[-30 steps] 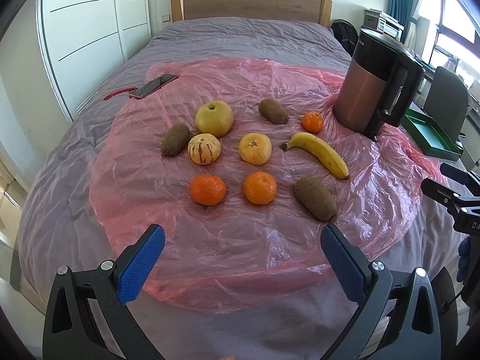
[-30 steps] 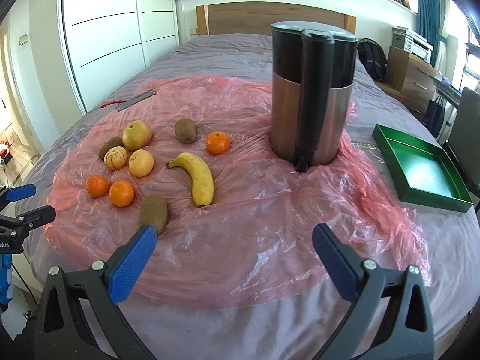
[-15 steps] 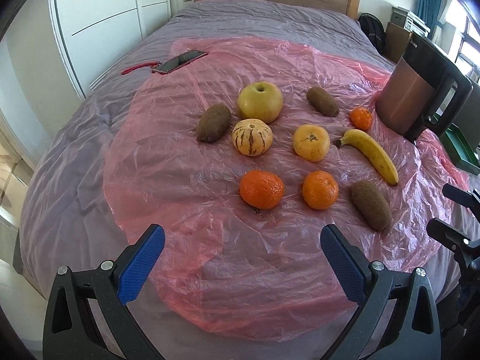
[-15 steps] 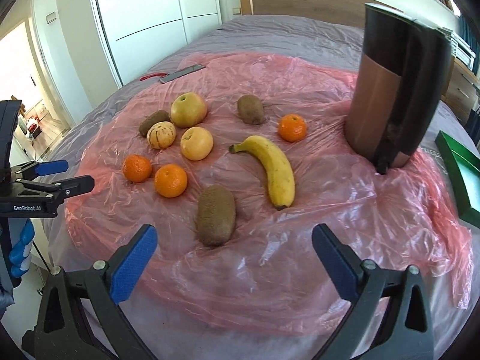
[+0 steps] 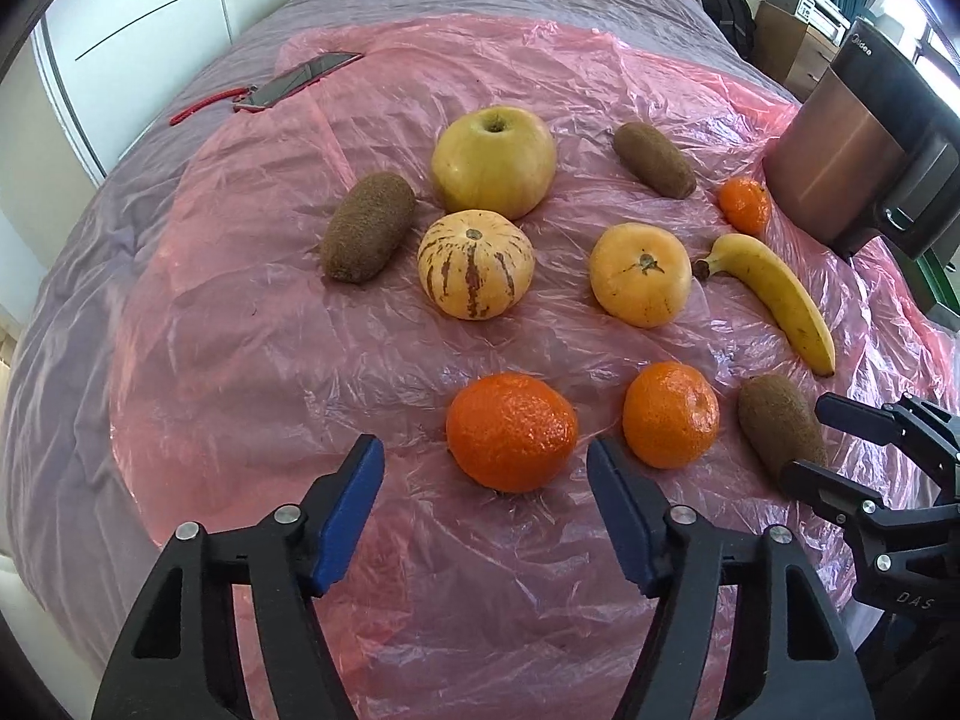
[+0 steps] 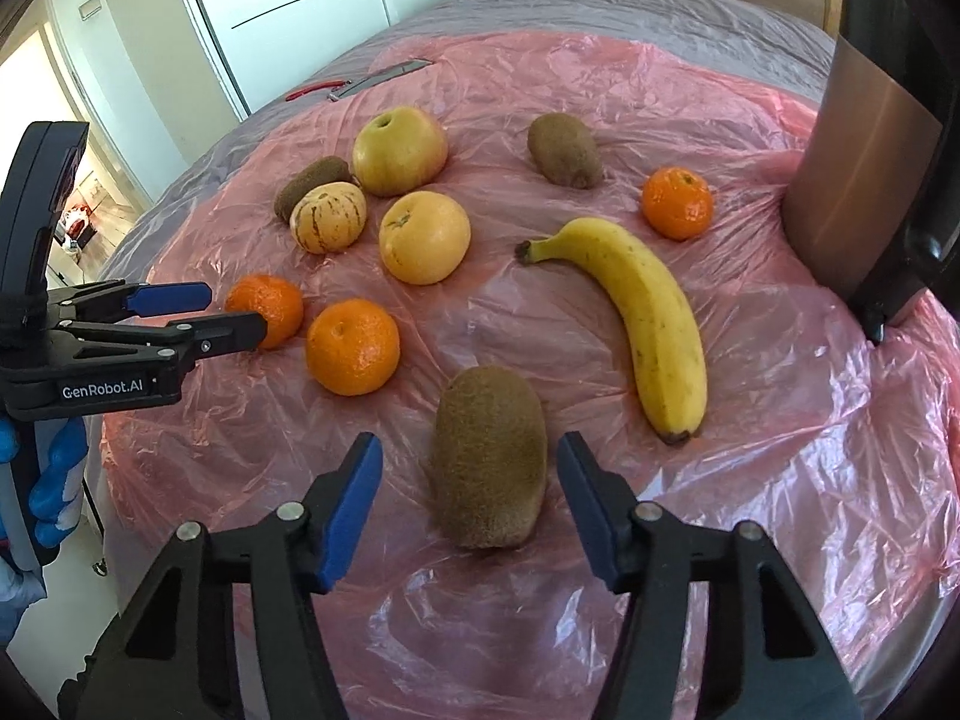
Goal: Organize fruits
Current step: 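Grasp a mandarin with the left tool while the right tool grasps a kiwi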
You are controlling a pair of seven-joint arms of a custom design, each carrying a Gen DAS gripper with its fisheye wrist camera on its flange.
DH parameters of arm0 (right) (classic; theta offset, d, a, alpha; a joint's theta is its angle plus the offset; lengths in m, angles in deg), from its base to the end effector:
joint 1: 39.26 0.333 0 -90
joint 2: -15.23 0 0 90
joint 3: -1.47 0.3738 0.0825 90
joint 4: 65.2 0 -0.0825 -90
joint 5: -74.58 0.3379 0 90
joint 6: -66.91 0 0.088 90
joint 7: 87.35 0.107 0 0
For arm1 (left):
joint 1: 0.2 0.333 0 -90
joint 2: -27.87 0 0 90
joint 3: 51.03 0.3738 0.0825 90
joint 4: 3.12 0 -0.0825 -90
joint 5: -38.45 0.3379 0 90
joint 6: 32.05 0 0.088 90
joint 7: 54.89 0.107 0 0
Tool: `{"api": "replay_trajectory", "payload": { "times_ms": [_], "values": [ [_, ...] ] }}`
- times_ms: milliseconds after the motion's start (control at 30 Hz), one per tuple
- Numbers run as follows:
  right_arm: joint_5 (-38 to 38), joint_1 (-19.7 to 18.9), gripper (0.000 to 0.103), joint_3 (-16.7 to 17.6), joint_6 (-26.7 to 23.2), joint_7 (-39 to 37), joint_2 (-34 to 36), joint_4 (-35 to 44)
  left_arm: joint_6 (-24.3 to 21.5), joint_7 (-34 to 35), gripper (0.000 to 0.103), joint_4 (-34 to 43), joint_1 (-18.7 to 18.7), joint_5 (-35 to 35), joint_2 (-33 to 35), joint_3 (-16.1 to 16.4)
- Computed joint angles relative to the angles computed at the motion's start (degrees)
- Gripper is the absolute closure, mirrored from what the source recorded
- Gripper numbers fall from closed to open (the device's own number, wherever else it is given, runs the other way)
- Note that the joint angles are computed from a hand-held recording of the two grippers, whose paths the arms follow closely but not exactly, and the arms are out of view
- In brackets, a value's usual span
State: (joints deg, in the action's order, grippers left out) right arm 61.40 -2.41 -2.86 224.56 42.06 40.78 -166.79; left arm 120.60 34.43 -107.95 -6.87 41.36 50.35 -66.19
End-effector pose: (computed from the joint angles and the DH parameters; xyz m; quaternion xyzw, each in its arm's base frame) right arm 0.5671 0.3830 0.4485 -0.7084 0.6504 -0.1246 0.2442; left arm 0.6228 -0.2240 0.4563 -0.5515 0.8023 -0.2049 0.1006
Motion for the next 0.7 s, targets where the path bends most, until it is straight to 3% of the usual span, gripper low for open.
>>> {"api": "replay_trajectory", "payload": {
  "times_ms": [33,167,367,433,700],
  "values": [
    [0.7,-0.5,0.075,0.5,0.1,-0.5,0.2,0.1,-0.8,0.4,0.045,0.8,0.2,-0.4,0.6,-0.3],
    [2.1,-1.1,0.085,1.1,-0.8,-2.2,1.6,1.5,-1.9,2.5,0.050,2.3,0.8,-1.8,2.3,-1.4],
    [4.8,-1.8,0.089,1.9,-2.2,-4.4,2.9,2.7,-2.6,3.5,0.056,3.6,0.6,-2.0,3.8,-1.2],
    [5.0,-1.6,0.100,1.6,-2.2,-4.6,3.2,2.9,-2.6,3.8,0.060,4.0,0.8,-2.3,4.2,-1.4],
    [6.6,-2.0,0.101,1.9,-0.9,-6.4,3.1,2.0,-0.1,2.6,0.062,3.0,-0.3,-0.1,4.0,-0.4]
  ]
}}
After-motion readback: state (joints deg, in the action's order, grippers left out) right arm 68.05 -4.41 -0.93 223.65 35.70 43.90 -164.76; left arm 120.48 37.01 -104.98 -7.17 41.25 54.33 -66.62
